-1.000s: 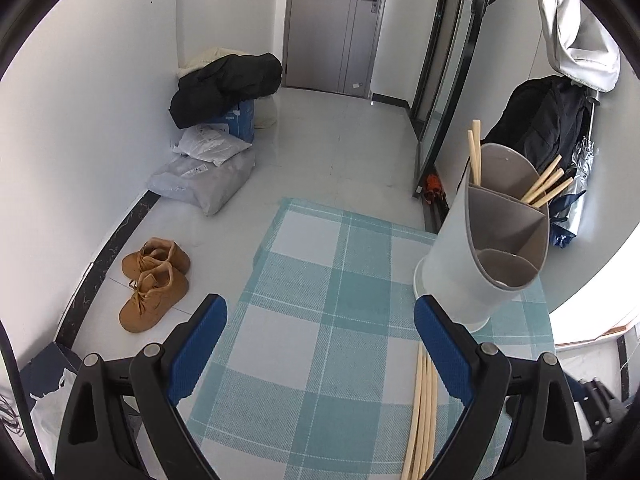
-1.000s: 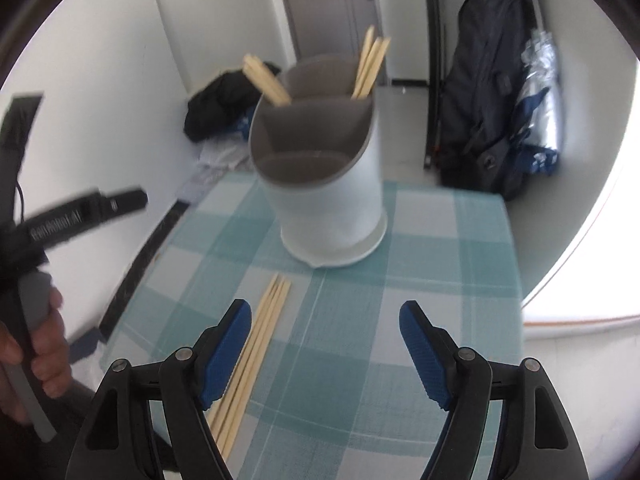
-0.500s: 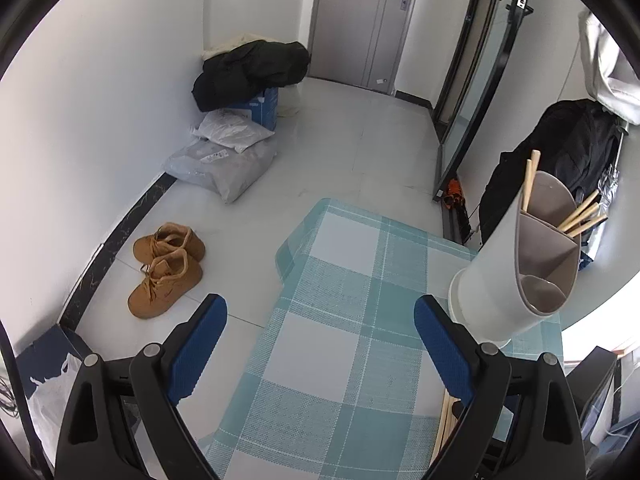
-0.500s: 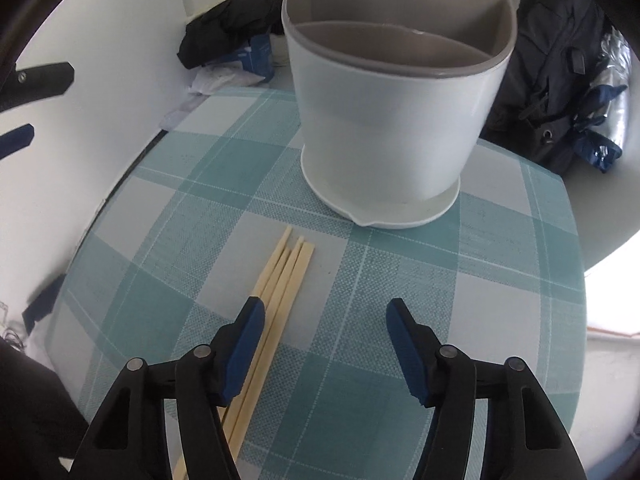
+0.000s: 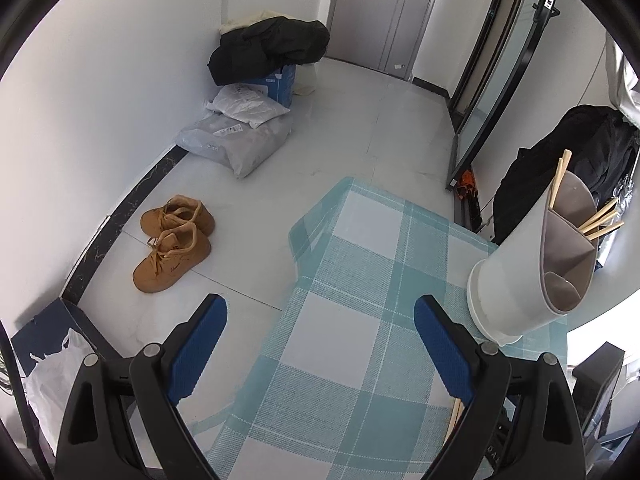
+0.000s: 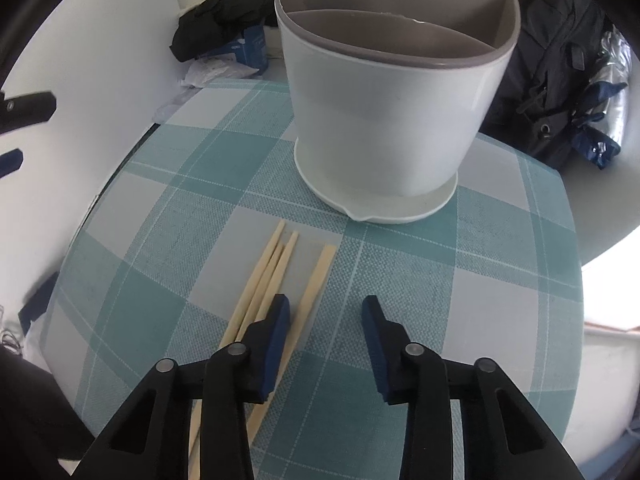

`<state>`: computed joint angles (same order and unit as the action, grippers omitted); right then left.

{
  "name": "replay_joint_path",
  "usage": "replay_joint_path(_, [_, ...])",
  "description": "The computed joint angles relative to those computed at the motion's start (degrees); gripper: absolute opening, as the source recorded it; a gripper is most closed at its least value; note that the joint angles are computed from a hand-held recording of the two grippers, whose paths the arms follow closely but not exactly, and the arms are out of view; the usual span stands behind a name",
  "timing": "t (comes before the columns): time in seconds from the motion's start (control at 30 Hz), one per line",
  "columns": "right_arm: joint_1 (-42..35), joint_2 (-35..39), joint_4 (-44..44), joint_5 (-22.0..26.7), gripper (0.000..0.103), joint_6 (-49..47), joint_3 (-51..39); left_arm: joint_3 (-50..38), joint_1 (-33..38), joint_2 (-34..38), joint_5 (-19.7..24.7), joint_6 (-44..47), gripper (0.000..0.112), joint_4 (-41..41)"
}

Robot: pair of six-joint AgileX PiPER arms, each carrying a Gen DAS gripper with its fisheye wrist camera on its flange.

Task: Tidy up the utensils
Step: 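Lower the right tool to the chopstick pile and grasp one chopstick, then grasp a chopstick with the left tool while the right tool holds its chopstick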

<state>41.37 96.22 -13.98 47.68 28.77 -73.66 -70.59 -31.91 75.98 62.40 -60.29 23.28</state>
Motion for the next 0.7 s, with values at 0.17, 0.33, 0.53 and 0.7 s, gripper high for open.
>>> replay_joint_path(0.17, [0.0, 3.7, -0.8, 1.6, 0.036, -1.2, -4.6, 0.4, 2.0, 0.1, 1.1, 0.8, 0.092, -1.5])
replay_joint_path(0.33, [-1.2, 4.3, 4.0, 2.2, 0.007, -5.3, -6.3, 1.4, 1.8, -0.4, 1.8, 0.6, 0.092, -0.1])
replay_joint_path(0.53, [-5.4, -3.3, 10.4, -2.8, 0.006, -8.3, 1.2, 2.6, 1.7, -0.5, 0.3, 3.2, 0.092, -2.6])
replay_joint_path(0.7, [-13.6, -10.2, 24.3, -6.2, 0.006, -16.1, 6.3, 3.1, -0.9, 0.4, -3.6, 10.7, 0.092, -9.5])
